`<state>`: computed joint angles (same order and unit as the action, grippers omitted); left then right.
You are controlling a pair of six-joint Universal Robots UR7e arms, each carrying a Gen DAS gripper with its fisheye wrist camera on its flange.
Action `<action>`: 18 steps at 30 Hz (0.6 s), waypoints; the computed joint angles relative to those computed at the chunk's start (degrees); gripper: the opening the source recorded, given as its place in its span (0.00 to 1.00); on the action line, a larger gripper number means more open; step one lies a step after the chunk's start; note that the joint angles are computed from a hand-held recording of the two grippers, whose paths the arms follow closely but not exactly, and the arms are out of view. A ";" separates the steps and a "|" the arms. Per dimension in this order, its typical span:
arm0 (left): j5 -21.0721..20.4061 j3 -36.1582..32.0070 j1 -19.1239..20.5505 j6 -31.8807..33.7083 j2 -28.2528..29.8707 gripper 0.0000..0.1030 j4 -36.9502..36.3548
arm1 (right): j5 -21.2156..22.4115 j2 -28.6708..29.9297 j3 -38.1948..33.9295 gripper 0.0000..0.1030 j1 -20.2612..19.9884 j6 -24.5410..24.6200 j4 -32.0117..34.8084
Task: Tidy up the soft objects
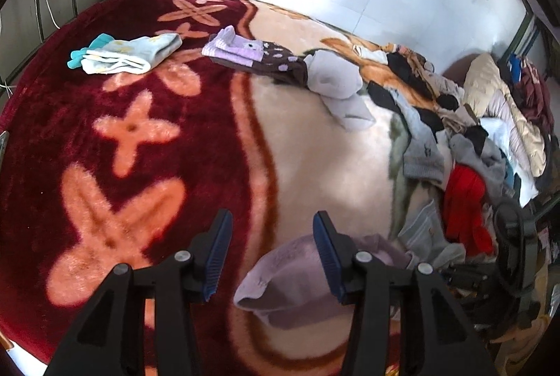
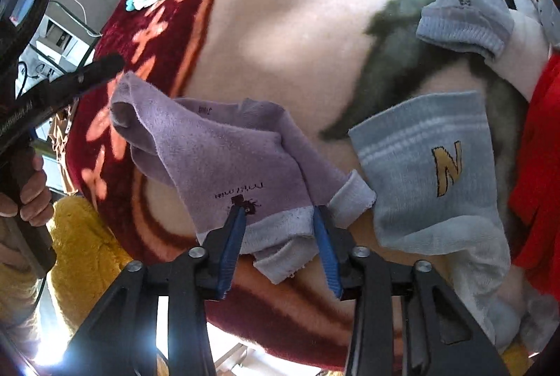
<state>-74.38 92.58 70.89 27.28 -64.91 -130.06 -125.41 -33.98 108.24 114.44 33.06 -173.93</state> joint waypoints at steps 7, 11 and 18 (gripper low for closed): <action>-0.69 -1.09 -0.47 -1.62 0.89 0.49 -0.56 | -0.98 -4.07 -0.89 0.07 3.88 -2.85 15.82; -1.45 -0.89 -0.73 -2.71 0.87 0.49 -1.05 | -4.82 -5.46 -1.52 0.07 5.80 -2.12 28.47; -1.88 2.37 -0.87 -2.05 -1.43 0.49 3.07 | -8.56 -5.20 -0.74 0.07 5.08 5.66 36.23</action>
<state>-76.26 94.95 70.02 25.23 -66.34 -126.99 -133.97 -39.18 107.49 119.52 38.71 -137.70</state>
